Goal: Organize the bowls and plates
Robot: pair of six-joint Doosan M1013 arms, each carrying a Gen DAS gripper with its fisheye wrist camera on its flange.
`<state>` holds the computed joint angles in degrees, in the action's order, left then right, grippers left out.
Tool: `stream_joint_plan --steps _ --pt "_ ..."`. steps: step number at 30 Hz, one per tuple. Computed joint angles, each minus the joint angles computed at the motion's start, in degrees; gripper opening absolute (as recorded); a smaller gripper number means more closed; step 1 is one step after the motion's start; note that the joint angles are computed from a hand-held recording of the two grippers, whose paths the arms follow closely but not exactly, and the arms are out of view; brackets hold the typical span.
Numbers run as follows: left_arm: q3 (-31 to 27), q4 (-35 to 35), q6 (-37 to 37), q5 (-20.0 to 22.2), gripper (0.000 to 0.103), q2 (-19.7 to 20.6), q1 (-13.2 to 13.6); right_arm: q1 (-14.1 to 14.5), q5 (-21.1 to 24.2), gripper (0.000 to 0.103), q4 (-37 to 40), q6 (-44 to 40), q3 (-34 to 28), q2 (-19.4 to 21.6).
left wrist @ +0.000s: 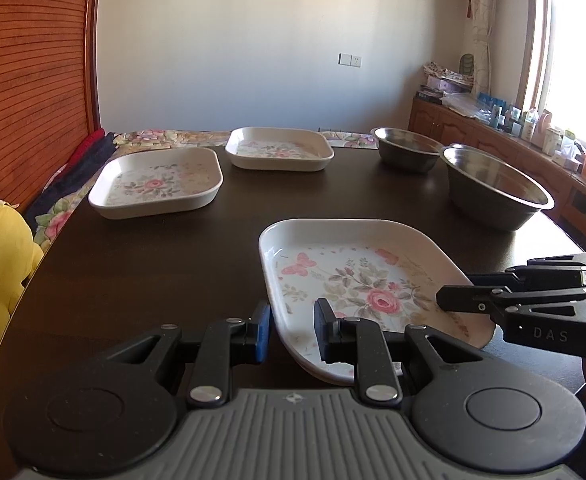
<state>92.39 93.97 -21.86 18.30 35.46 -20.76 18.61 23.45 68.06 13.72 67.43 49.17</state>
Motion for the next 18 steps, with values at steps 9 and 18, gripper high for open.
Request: stream_joint_plan --steps 9,18 --pt "-0.1 -0.9 0.6 -0.4 0.023 0.4 0.2 0.1 -0.3 0.023 1.3 -1.8 0.7 -0.2" --pt "0.2 0.8 -2.7 0.8 0.039 0.3 0.2 0.1 -1.4 0.023 7.2 -7.0 1.7 -0.5"
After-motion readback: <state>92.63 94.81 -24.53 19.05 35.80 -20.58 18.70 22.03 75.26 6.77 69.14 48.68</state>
